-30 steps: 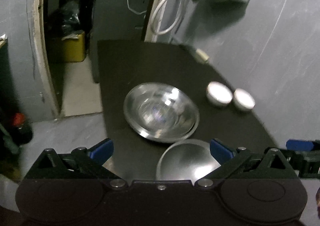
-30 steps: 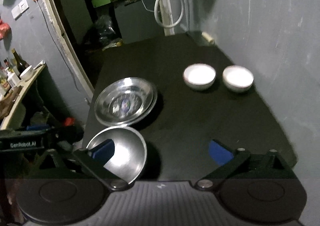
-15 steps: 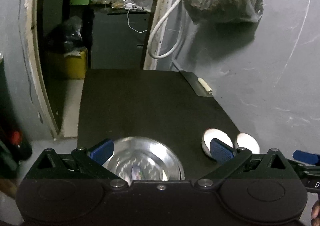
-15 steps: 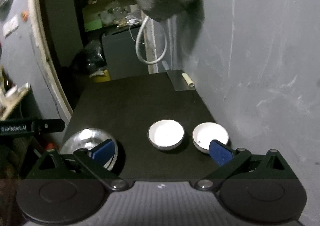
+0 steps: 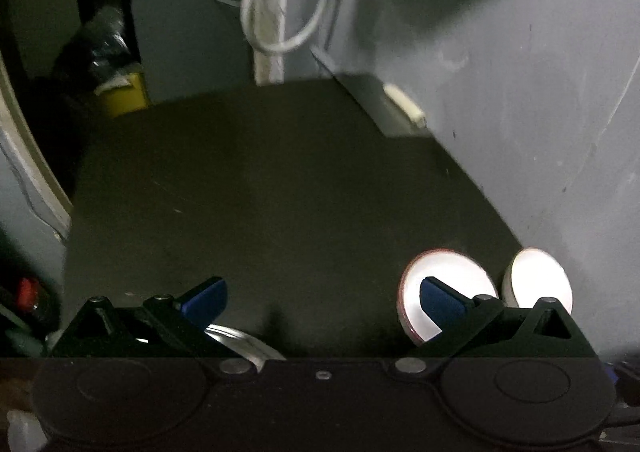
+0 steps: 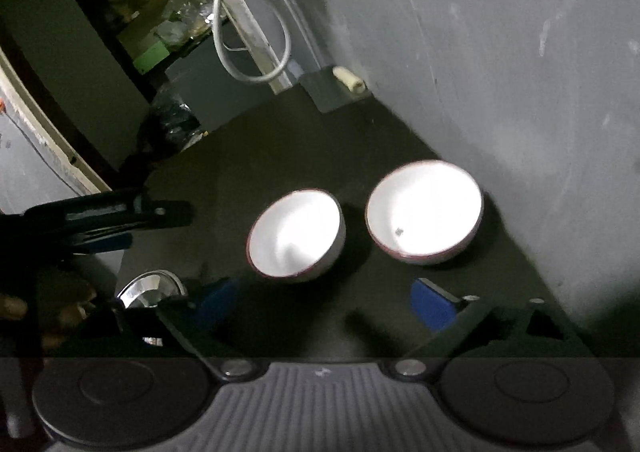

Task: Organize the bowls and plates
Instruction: 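Move the left gripper to the white bowl with red rim, then close the left gripper on the red rim of the white bowl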

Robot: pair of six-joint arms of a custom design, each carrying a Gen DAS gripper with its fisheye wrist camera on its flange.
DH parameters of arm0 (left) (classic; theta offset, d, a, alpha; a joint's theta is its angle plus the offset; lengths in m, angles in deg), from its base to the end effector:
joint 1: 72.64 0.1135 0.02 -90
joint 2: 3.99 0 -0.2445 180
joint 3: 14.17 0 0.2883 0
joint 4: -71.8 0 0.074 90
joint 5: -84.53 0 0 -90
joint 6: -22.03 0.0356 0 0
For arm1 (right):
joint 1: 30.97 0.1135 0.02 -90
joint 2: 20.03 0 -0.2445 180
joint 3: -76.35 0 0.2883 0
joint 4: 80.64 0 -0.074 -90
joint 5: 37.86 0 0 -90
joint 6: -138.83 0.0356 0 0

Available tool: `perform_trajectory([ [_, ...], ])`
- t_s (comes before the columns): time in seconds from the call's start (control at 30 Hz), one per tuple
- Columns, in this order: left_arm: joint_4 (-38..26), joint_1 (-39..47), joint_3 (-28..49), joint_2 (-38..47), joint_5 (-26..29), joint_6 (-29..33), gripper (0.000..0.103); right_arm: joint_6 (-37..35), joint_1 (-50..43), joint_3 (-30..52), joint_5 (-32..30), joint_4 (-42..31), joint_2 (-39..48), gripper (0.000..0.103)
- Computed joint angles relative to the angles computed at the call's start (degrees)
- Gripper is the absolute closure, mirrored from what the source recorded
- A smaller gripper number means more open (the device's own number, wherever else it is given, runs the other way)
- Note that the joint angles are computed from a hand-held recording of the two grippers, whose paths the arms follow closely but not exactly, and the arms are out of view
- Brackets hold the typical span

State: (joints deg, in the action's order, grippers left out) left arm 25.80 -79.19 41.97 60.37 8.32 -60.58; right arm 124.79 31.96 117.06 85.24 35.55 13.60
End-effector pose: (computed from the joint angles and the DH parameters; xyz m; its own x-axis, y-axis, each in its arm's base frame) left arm 0.2603 -0.0384 0.2046 -0.7672 0.2138 -0.6047 0.3508 0.9292 -0.1166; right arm 0.0899 0.1332 0.1976 -0.6837 0.4480 -0.5760 0.2212 0.8795 0.4214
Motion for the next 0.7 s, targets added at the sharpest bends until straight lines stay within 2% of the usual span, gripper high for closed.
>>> perform_trajectory([
  [0.17,0.72,-2.81,2.28,6.8,-0.22,-0.49,0.001,-3.59,-6.13,-4.41,-5.0,5.91,-3.0,0.021],
  [0.27,1.3,-4.19,3.24,9.49,-0.36,-1.03,0.006,-4.25,-8.36,-5.42,-6.45,7.97,-2.81,0.026],
  [0.43,1.62,-5.96,4.87,12.8,-0.06,-1.56,0.027,-7.32,-12.58,-6.87,-9.92,12.12,-2.27,0.033],
  [0.5,1.42,-6.59,5.32,13.42,-0.09,-1.75,0.032,-8.02,-13.16,-7.08,-10.75,13.17,-2.04,0.038],
  [0.7,1.35,-8.21,6.11,14.57,-0.13,-2.24,0.052,-11.32,-16.28,-7.78,-13.91,17.92,0.52,0.042],
])
